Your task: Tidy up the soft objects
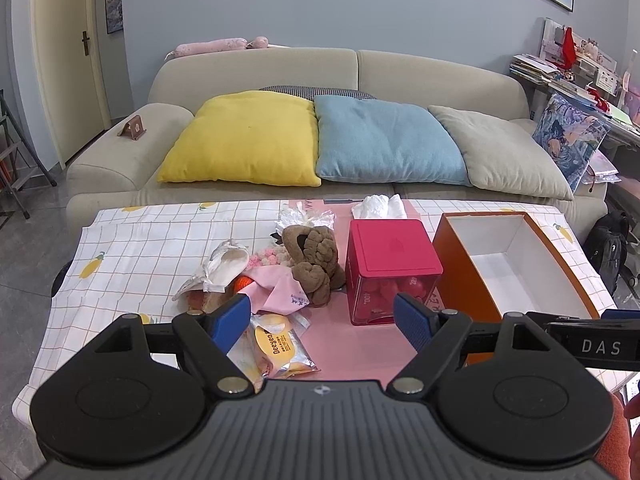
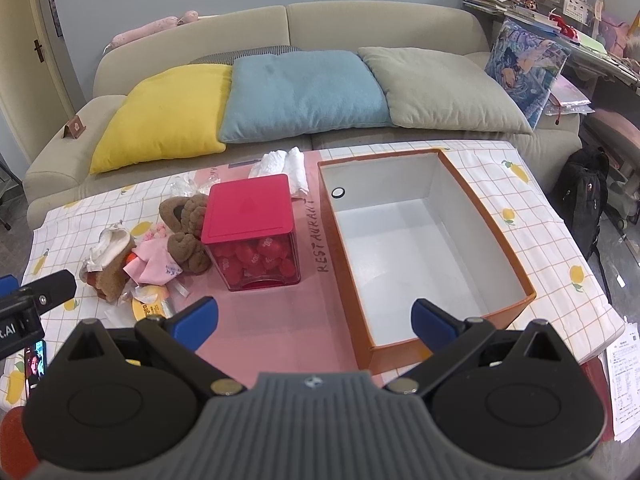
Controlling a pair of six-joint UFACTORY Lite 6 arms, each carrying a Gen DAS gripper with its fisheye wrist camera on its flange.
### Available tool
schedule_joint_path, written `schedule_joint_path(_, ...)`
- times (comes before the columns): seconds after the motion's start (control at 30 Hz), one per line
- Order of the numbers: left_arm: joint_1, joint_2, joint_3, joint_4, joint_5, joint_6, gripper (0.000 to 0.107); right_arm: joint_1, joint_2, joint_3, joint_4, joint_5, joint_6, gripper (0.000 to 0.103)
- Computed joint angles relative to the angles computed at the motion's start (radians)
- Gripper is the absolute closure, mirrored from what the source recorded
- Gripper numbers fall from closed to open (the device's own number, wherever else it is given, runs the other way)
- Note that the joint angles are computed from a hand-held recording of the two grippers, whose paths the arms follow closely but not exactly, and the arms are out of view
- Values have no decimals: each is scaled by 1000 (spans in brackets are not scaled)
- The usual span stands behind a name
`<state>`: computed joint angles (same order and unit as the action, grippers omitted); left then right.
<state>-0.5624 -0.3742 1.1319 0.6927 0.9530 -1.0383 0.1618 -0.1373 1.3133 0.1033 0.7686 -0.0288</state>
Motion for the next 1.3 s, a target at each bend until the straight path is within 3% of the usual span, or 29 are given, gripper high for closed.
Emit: schedule_joint_path(1.3,6,-23,-21,-2,-5,-5,12,13,9,-6,-22,14,23,3)
